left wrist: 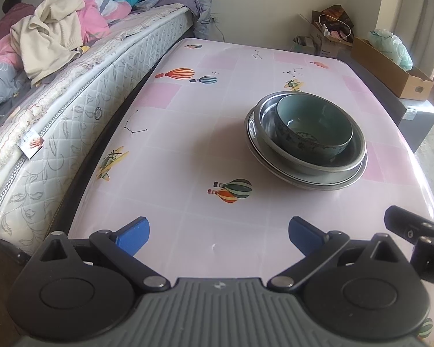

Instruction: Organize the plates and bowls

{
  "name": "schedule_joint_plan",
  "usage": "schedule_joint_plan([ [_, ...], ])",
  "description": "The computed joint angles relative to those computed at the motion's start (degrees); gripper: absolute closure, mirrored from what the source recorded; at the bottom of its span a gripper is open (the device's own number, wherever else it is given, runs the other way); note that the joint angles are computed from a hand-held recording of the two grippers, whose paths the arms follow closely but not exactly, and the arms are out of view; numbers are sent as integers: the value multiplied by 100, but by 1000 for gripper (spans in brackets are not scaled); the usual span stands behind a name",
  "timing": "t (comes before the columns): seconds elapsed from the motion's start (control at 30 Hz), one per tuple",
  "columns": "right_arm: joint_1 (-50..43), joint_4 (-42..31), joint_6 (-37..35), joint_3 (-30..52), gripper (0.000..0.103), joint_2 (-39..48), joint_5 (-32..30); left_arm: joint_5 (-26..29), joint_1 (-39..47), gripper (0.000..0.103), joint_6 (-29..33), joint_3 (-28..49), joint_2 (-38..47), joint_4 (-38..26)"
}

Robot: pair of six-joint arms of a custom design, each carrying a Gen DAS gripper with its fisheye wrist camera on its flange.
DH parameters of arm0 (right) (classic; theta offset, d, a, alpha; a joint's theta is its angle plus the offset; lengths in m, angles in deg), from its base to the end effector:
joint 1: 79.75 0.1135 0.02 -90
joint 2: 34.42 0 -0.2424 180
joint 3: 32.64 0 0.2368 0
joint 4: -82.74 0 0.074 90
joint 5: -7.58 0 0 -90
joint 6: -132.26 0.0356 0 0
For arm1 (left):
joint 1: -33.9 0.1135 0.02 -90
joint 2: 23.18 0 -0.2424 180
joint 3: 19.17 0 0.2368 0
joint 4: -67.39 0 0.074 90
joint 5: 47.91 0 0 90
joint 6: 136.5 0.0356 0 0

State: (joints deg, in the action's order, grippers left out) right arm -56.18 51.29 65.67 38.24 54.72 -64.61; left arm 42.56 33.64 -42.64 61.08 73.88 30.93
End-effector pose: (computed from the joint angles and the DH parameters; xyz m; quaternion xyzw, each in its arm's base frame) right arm 0.2894 0.1144 0.1994 0.0520 0.9276 0.0023 0.3700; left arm 0.3420 -0.0018 0.1977 0.0354 0.9484 0.0060 0.3150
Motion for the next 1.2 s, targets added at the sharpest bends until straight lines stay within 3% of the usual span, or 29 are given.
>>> schedule_joint_plan([
  [1.2,4,-43,25,-5,1,42,-30,27,16,0,-11,9,26,-69],
])
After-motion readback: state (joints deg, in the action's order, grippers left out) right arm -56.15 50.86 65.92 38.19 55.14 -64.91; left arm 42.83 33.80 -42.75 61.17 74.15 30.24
